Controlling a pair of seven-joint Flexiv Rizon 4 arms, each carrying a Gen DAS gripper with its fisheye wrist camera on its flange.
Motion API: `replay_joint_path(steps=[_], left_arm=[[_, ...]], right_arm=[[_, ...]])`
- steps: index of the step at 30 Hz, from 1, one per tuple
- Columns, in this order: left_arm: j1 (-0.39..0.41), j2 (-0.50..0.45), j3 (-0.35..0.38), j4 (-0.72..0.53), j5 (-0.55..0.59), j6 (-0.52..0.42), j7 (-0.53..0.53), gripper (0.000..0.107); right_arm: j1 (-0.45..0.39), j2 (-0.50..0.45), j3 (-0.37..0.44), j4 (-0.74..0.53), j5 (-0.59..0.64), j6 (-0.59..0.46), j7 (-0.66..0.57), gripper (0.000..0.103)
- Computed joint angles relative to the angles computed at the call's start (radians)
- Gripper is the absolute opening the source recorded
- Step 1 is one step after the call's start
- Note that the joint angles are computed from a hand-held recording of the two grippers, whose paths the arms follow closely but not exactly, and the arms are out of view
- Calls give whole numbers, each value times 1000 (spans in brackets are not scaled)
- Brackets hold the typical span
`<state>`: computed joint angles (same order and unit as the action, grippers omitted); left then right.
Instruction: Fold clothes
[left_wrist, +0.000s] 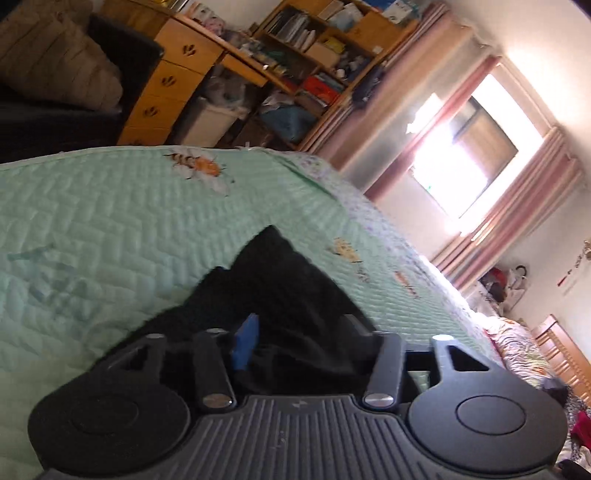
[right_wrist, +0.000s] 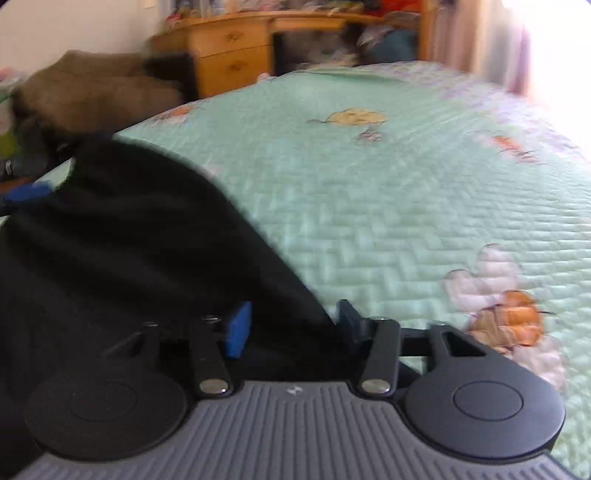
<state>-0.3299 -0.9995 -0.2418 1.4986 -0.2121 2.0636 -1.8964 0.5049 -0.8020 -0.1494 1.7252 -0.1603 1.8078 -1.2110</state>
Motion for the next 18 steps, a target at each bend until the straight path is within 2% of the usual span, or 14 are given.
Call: replay_joint_path(steps=[2, 3, 4, 6, 7, 9, 10, 11, 12, 13, 14, 15, 16, 18], left_arm=[[-71, -6, 100, -31, -117, -41, 22, 47], [-110, -13, 154, -50, -182, -67, 34, 49], [-135, -18, 189, -66, -243, -98, 39, 52], [-139, -1, 182, -19, -262, -27, 11, 53], [-138, 10, 172, 9, -266, 20, -4, 53], [-136, 29, 152, 63, -278, 112, -30, 63], [-152, 45, 160, 104, -297, 159, -27, 65], [-163, 62, 160, 149, -302, 203, -20, 68], [-181, 75, 165, 188, -312, 244, -1, 68], [-207, 84, 175, 219, -341, 275, 32, 68], [-227, 88, 175, 241, -363, 302, 55, 68], [-240, 87, 168, 252, -379, 327, 72, 68], [-264, 84, 170, 254, -408, 347, 106, 68], [-326, 73, 191, 233, -475, 359, 228, 68]], right_arm=[[30, 5, -29, 60, 15, 244, 58, 51], [18, 6, 0, 63, -5, 299, 46, 52], [-11, 10, 61, 55, -4, 327, -2, 55], [-55, 1, 133, 19, -100, 249, -18, 61], [-51, -2, 129, 6, -163, 205, 13, 62], [38, -14, 31, -28, -136, 54, 0, 62], [74, -8, -17, -33, -128, -24, 36, 59], [82, -16, -32, -33, -130, -37, 67, 55], [75, -10, -15, -28, -121, 15, 88, 55], [41, -20, 34, -22, -120, 127, 95, 55], [2, -25, 105, -35, -92, 182, 63, 60], [-17, -47, 144, -80, -105, 173, 36, 64], [-19, -62, 176, -131, -81, 133, -15, 75], [-34, -104, 233, -230, -100, 82, -62, 79]])
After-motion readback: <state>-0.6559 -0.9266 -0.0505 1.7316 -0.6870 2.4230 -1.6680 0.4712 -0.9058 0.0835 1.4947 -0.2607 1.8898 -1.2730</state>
